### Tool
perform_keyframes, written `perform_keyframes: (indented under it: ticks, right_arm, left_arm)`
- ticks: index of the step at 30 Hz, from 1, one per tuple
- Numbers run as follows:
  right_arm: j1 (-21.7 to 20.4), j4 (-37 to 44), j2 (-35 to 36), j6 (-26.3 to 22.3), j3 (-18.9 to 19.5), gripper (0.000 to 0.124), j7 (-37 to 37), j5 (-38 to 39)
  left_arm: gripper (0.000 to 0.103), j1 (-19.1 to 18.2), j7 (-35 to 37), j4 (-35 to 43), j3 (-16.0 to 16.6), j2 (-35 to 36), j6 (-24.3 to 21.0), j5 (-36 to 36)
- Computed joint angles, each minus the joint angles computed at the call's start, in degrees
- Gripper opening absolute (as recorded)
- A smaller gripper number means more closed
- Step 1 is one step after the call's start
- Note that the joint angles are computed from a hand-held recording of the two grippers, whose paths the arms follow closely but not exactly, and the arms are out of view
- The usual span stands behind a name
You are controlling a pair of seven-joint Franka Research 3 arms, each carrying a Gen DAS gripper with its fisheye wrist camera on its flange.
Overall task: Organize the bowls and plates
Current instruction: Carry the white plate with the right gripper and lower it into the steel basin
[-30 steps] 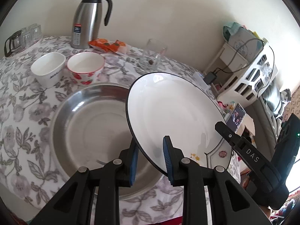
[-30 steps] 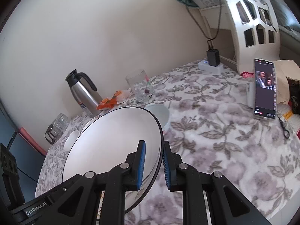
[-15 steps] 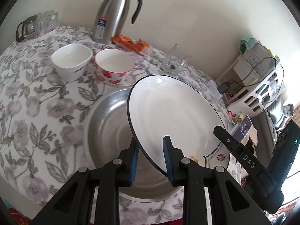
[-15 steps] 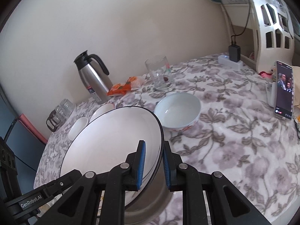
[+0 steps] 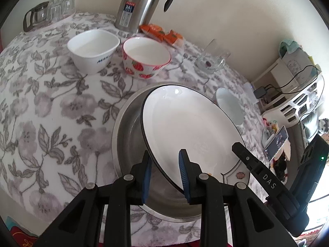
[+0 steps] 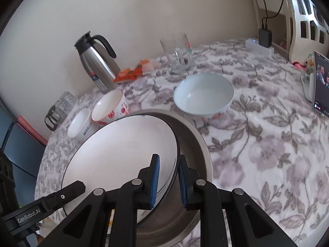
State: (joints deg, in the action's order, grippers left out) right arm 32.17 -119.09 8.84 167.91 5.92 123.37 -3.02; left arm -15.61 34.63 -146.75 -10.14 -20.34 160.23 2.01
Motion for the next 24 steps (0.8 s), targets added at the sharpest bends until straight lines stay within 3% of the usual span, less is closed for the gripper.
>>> perform_keyframes:
  ticks: [16, 24]
  right_arm:
    - [0.0, 1.1, 1.6, -3.3, -0.4, 0.019, -0.6, -0.6]
    - [0.4, 1.8, 2.0, -5.5, -0.7, 0.019, -0.7, -2.2]
  left_arm:
    - [0.027, 0.1, 1.6, 3.1, -0.7, 4.0, -4.3, -0.2]
    - [0.027, -2.1, 6.5, 3.2, 1.4, 5.8, -6.1, -8.6]
